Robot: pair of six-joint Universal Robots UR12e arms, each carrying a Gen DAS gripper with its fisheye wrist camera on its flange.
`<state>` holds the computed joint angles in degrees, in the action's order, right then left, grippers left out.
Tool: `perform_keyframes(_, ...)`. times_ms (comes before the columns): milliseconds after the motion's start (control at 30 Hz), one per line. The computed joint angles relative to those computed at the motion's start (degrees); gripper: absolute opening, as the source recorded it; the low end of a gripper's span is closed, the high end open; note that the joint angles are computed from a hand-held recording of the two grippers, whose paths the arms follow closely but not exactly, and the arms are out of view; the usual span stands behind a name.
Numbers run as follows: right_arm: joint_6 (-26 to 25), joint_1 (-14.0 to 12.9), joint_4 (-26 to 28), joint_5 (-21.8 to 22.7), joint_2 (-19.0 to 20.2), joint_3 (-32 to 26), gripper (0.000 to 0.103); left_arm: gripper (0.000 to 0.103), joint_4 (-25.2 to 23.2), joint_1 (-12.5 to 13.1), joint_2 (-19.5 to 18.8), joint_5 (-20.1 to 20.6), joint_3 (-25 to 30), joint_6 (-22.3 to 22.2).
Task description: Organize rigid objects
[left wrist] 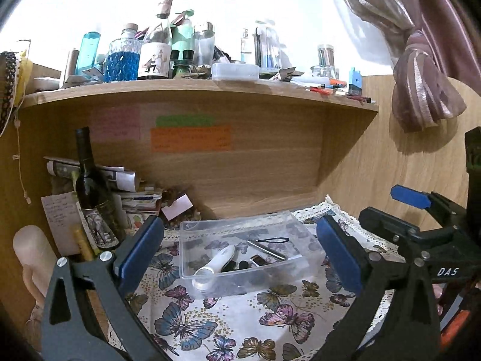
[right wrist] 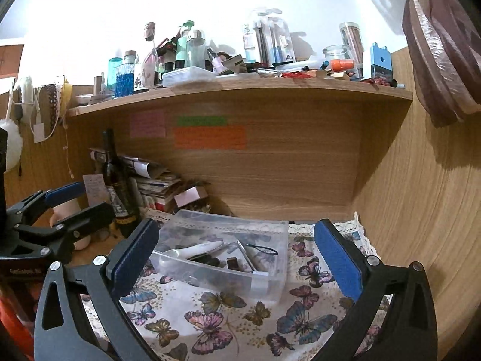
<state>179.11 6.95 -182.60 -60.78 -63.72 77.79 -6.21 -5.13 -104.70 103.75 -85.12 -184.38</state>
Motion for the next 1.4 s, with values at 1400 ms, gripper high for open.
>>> perform_keyframes(1400, 1.80, -0.29, 1.50, -0.29, -0.04, 0.02, 0.103, 0.103, -0.80, -0.16, -0.55, 0.33, 0.73, -0.61)
